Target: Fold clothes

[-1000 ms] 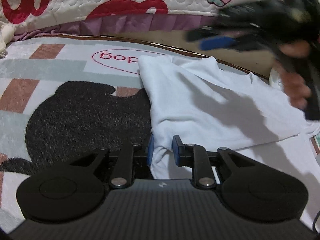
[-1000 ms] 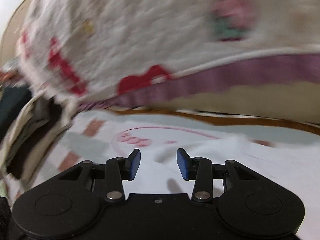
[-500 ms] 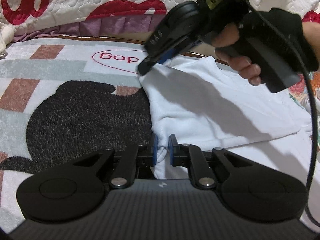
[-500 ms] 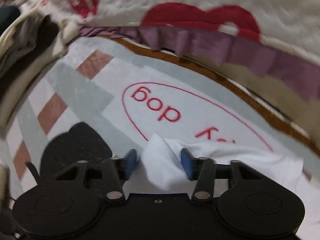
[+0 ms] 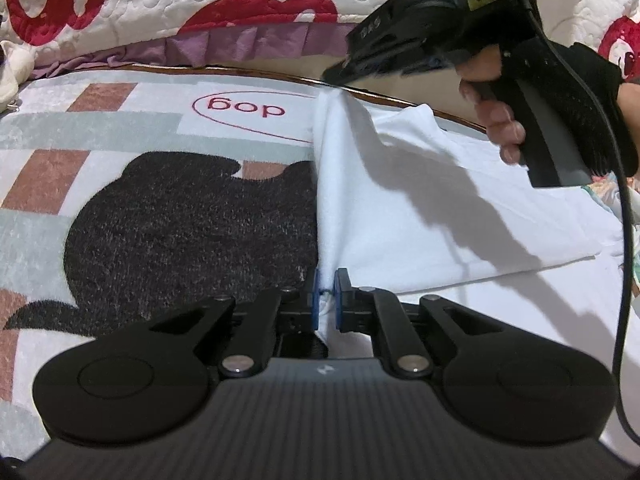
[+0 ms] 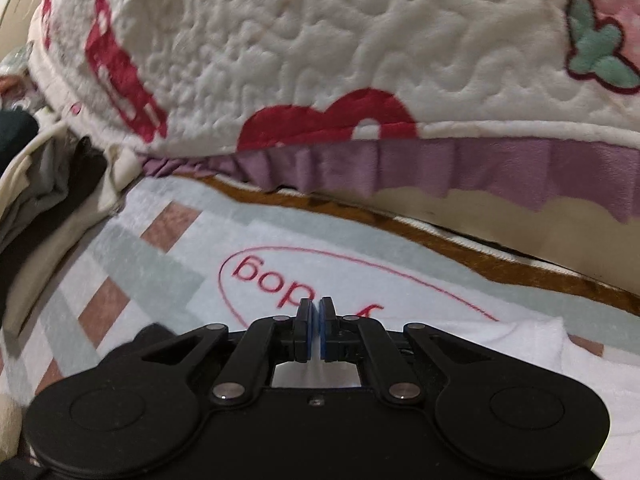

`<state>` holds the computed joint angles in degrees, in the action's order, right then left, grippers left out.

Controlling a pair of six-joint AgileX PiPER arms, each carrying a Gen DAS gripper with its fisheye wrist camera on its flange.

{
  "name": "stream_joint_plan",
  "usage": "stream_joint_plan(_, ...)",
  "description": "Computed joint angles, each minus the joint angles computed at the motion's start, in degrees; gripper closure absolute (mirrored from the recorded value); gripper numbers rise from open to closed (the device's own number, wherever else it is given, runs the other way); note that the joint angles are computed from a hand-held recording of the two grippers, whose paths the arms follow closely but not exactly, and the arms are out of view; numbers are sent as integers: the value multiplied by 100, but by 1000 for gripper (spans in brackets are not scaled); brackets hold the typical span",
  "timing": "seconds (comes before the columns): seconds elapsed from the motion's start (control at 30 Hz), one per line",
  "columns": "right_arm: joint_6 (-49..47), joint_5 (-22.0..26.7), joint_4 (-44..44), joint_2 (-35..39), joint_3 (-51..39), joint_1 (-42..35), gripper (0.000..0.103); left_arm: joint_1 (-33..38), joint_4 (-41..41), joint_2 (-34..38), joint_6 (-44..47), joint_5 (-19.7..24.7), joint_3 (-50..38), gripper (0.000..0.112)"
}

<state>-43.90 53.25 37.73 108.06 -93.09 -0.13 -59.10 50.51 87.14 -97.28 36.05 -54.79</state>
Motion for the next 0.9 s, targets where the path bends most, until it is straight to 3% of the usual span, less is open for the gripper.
stream_joint_plan(0.07,11,-561,85,-243,300,-54,92,-20,-8,9,6,48,-21,104)
stream_joint_plan(0.13,-66,-721,70,-422,447,-161,87,-26,-15,-6,-8,73,-17,102)
stream_joint_plan(0.17,-106,-798,64,-508,515,-217,77,-21,3,-33,-59,55,12,100)
stream_joint_plan(0.2,-374,-938,56,-712,771,-253,77,-6,25,-60,-129,19,52,99)
stream_joint_plan(0.37,-1778,-652,445,-1587,2088,-789,71,-66,494,-208,-752,48,211,95)
stream_joint_plan(0.43,-2299,-707,654,-2006,2800,-1121,71,-307,1161,-326,-1485,353,290,95)
stream_joint_plan(0.5,-2934,-834,769,-2416,3516,-1466,68,-580,1782,-350,-1852,582,274,91)
stream_joint_plan(0.53,-3249,-866,772,-2573,3807,-1639,67,-706,2056,-354,-1970,694,253,83)
stream_joint_plan(0.57,-3575,-894,778,-2724,4088,-1825,60,-703,2130,-279,-1860,577,184,70)
stream_joint_plan(0.67,-4173,-661,1154,-2812,4459,-2620,42,-218,1286,-3,-670,-319,-70,63)
stream_joint_plan(0.73,-4172,-437,1292,-2657,4360,-3095,38,57,313,182,184,-629,-227,63)
stream_joint_plan(0.9,-4266,-241,1733,-2084,3950,-4048,39,-81,48,271,459,-470,-293,63)
